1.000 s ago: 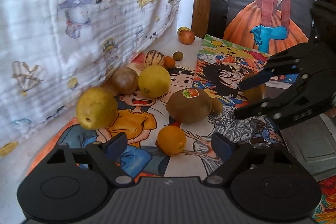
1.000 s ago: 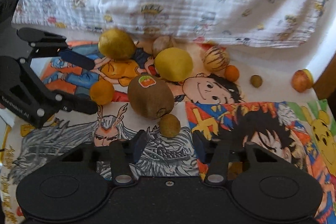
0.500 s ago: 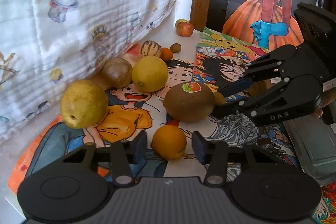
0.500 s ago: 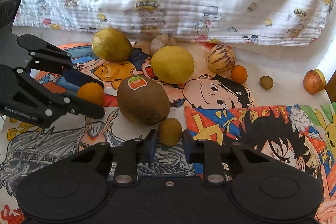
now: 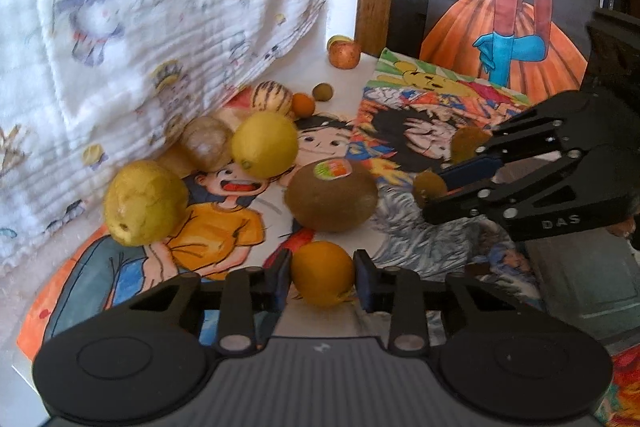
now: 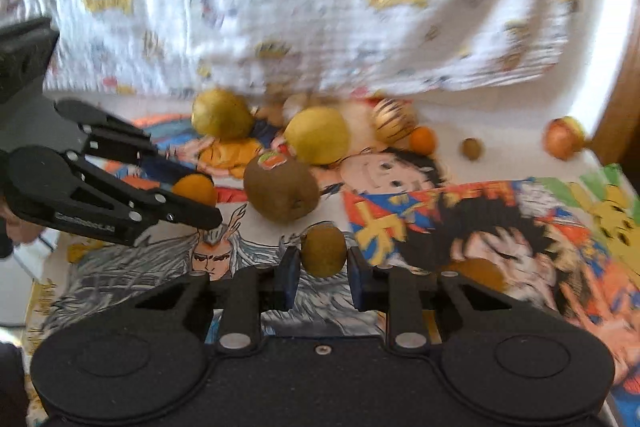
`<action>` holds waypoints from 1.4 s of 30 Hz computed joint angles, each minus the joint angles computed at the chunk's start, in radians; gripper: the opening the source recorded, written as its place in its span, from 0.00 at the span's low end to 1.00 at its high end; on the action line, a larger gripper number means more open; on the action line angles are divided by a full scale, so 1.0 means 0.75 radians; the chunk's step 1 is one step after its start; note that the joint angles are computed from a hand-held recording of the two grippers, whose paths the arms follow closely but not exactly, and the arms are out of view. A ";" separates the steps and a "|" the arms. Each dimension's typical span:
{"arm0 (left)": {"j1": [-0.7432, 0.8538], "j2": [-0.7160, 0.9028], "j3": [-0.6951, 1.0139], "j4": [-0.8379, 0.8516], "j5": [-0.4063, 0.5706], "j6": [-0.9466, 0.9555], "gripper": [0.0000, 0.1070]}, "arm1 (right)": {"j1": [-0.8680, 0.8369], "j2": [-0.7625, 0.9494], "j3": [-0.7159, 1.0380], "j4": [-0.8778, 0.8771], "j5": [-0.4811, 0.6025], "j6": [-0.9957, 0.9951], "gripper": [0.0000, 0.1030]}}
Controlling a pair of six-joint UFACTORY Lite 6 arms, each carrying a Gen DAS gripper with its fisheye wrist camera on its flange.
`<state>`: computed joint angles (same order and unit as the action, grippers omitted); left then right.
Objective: Organize fruits
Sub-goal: 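Close the right tool on the small brown fruit while the left tool grasps the orange, then carry both fruits over the metal tray and open both tools to release them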
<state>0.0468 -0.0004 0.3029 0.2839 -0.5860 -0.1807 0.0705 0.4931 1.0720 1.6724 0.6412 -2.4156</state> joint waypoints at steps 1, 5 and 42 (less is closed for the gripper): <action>-0.038 -0.032 -0.009 -0.047 0.016 0.001 0.34 | -0.044 -0.054 -0.057 0.028 0.027 -0.035 0.26; -0.213 -0.110 -0.016 -0.290 0.060 0.011 0.34 | -0.242 -0.234 -0.225 0.074 0.107 -0.114 0.26; -0.855 1.253 1.762 -1.661 0.407 1.312 0.34 | -0.775 0.419 0.124 0.469 0.342 -0.690 0.27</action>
